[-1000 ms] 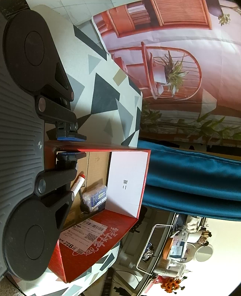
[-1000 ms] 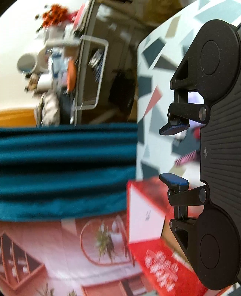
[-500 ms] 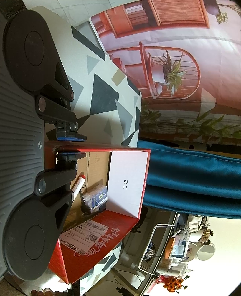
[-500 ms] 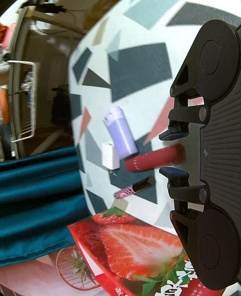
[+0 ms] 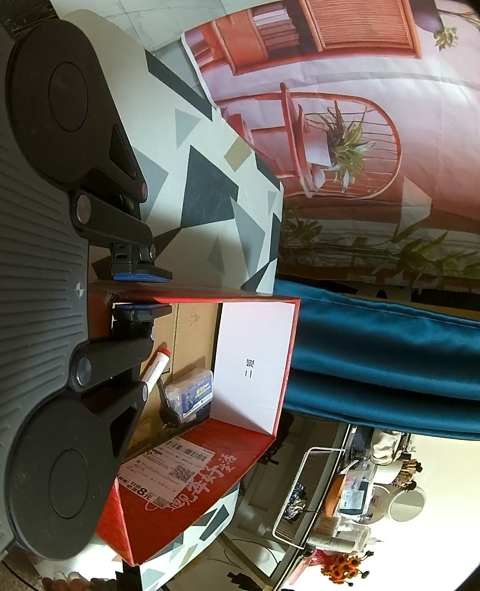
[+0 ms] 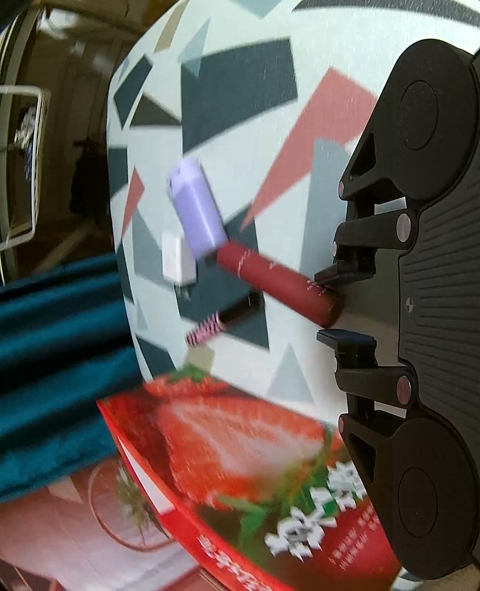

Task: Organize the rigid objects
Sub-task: 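Grasp the dark red lipstick tube crosswise with the right tool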

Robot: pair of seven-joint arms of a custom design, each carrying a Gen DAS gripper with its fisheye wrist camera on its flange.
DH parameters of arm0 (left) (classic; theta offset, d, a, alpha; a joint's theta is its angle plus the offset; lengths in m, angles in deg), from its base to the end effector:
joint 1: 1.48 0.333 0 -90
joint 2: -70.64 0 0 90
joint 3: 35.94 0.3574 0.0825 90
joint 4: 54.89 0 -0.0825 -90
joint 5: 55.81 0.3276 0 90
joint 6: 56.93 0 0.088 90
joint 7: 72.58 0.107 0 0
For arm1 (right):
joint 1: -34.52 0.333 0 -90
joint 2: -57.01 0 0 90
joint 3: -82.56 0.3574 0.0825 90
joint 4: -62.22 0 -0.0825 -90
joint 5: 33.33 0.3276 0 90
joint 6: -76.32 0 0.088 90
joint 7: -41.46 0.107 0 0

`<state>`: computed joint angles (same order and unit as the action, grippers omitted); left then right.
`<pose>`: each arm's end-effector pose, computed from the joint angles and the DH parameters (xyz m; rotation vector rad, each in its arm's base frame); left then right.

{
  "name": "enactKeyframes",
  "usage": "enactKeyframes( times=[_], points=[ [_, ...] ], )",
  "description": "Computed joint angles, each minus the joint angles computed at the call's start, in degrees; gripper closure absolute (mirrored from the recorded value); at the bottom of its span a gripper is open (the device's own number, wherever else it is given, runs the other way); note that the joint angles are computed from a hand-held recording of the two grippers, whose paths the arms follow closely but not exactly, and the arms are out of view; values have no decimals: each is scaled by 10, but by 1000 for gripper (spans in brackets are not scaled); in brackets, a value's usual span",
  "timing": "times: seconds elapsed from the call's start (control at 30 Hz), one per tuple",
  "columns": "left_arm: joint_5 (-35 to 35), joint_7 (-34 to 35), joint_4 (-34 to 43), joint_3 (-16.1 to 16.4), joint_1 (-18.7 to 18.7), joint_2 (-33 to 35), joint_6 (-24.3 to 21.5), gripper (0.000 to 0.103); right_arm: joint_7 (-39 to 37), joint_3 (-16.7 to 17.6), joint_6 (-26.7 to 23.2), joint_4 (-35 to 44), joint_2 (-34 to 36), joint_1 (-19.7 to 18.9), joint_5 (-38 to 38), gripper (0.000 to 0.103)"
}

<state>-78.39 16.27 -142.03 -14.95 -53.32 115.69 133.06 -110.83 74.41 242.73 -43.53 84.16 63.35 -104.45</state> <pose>0.6054 -0.4249 0.4130 -1.3442 1.9009 -1.1843 0.5703 0.2902 0.3791 -1.2189 2.0753 -0.5200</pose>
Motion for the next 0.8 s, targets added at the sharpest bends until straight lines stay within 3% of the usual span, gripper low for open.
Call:
enactKeyframes(
  times=[0.1,0.2,0.23,0.3,0.37,0.47,0.63,0.8],
  points=[
    [0,-1,1,5,-3,2,-1,90,-13,-2,32,24,17,-2,-11,77],
    [1,-2,1,5,-3,2,-1,90,33,-37,75,51,29,18,-90,75],
    [2,-2,1,6,-4,2,-2,90,52,-44,71,56,27,26,-125,68],
    [2,-3,2,10,-7,3,-3,90,53,-41,37,51,16,31,-155,45],
    [3,-5,3,14,-9,4,-5,90,56,-39,-15,38,0,40,-183,3],
    [3,-11,4,18,-12,4,-7,90,15,-28,-70,24,-11,36,-186,0],
    [9,-23,4,39,-26,7,-16,90,-164,14,-51,34,8,-23,-136,0],
    [21,-46,4,62,-40,9,-28,90,-180,17,12,62,38,-52,-123,0]
  ],
)
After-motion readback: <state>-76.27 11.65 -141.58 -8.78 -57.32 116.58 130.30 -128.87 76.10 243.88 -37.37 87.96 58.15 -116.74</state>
